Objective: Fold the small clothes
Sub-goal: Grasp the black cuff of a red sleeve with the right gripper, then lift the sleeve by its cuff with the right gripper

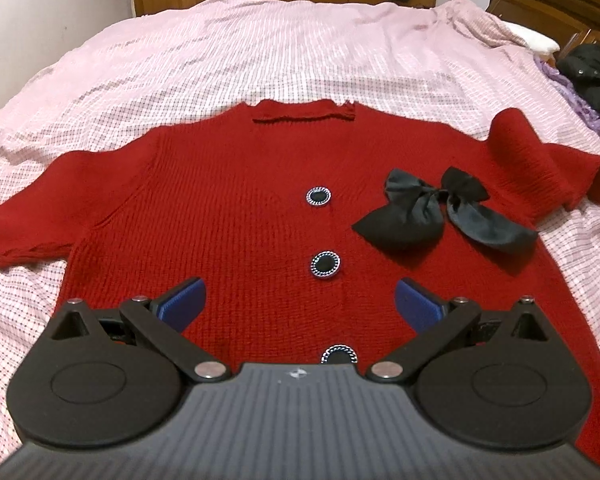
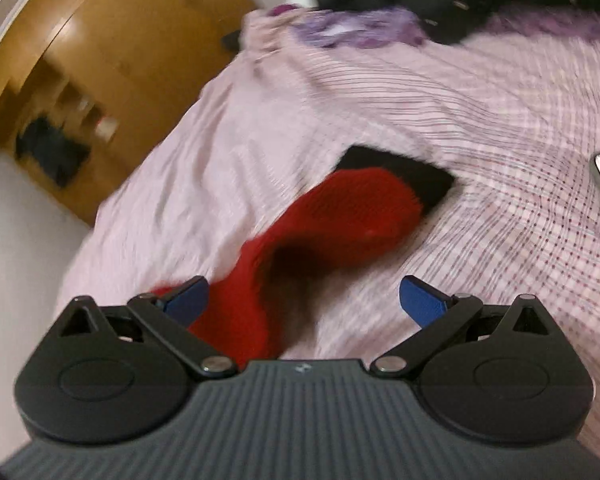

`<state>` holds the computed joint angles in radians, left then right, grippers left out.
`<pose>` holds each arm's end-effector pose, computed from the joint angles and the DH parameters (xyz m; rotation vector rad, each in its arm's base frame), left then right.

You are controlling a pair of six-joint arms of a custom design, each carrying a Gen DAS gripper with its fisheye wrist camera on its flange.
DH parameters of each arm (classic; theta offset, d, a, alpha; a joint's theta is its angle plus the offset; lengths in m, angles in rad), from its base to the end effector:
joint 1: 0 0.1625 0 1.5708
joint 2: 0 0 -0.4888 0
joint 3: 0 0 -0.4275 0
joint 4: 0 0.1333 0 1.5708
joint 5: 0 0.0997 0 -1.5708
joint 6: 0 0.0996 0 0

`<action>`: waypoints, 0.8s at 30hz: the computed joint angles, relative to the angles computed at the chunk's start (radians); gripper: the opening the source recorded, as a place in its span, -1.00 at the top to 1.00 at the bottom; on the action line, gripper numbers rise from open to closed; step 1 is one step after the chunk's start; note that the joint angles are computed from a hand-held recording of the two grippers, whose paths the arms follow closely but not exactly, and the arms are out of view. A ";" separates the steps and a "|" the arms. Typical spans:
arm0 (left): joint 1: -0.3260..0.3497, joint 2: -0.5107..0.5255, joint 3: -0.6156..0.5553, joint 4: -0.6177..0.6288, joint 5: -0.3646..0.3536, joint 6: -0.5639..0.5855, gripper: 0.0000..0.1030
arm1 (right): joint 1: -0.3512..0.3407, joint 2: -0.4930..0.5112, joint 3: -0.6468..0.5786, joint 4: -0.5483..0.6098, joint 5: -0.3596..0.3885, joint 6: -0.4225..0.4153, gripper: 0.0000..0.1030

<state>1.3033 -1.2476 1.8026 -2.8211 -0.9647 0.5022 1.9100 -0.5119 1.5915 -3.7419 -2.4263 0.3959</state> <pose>0.0121 -0.6748 0.4017 0.6388 2.2900 -0.7637 0.2983 -0.6707 0.0833 -0.6775 -2.2022 1.6222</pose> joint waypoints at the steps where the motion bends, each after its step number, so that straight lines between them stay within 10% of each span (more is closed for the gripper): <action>1: 0.001 0.004 -0.002 -0.002 0.005 0.001 -1.00 | -0.010 -0.001 -0.004 -0.001 -0.010 0.007 -1.00; 15: 0.009 0.040 -0.001 -0.010 0.053 0.014 -1.00 | -0.156 -0.037 0.086 -0.262 0.308 0.102 -0.83; 21: 0.010 0.036 0.007 0.002 0.046 0.010 -1.00 | -0.184 -0.041 0.113 -0.318 0.458 0.152 -0.18; 24: 0.009 0.033 0.007 0.001 0.045 0.009 -1.00 | -0.162 -0.032 0.108 -0.341 0.417 0.095 0.71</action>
<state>1.3127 -1.2146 1.8092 -2.8200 -0.9199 0.5112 1.7485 -0.5435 1.6995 -4.0825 -2.0093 0.4912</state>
